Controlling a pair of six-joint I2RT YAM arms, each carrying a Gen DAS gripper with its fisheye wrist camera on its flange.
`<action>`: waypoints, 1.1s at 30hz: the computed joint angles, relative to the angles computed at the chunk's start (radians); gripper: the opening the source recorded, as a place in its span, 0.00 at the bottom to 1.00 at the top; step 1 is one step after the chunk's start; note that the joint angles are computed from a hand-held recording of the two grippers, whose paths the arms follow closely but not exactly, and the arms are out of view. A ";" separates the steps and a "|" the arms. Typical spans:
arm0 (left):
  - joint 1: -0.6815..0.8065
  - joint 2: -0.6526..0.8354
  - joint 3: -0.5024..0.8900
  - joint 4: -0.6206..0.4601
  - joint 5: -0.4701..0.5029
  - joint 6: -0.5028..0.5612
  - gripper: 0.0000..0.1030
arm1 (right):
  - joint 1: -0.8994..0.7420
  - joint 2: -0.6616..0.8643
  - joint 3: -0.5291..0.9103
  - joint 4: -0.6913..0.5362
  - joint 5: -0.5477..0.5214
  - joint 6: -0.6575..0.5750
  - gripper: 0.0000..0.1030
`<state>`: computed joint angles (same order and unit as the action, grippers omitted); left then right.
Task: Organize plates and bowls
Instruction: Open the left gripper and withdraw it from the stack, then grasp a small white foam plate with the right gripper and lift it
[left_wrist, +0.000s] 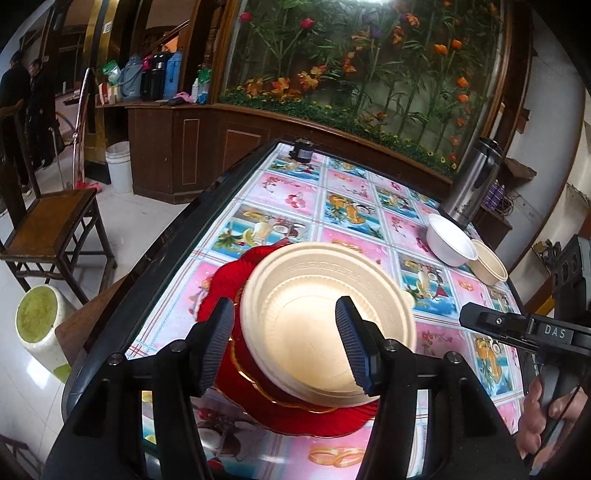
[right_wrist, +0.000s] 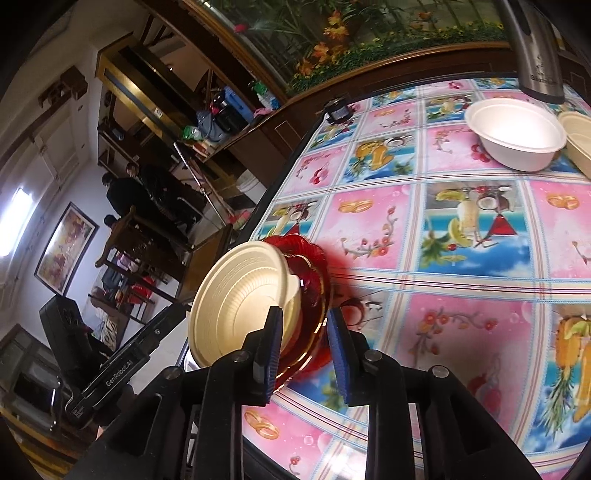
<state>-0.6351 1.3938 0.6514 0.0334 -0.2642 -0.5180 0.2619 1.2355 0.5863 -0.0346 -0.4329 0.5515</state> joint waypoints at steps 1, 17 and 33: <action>-0.018 0.003 0.011 -0.010 -0.014 0.001 0.54 | -0.016 -0.012 -0.012 0.003 -0.011 -0.001 0.26; -0.318 0.259 0.338 -0.147 -0.159 0.086 0.54 | -0.397 -0.108 -0.146 -0.001 -0.233 -0.112 0.28; -0.417 0.654 0.654 -0.215 -0.064 0.146 0.54 | -0.652 0.017 -0.137 -0.008 -0.312 -0.214 0.29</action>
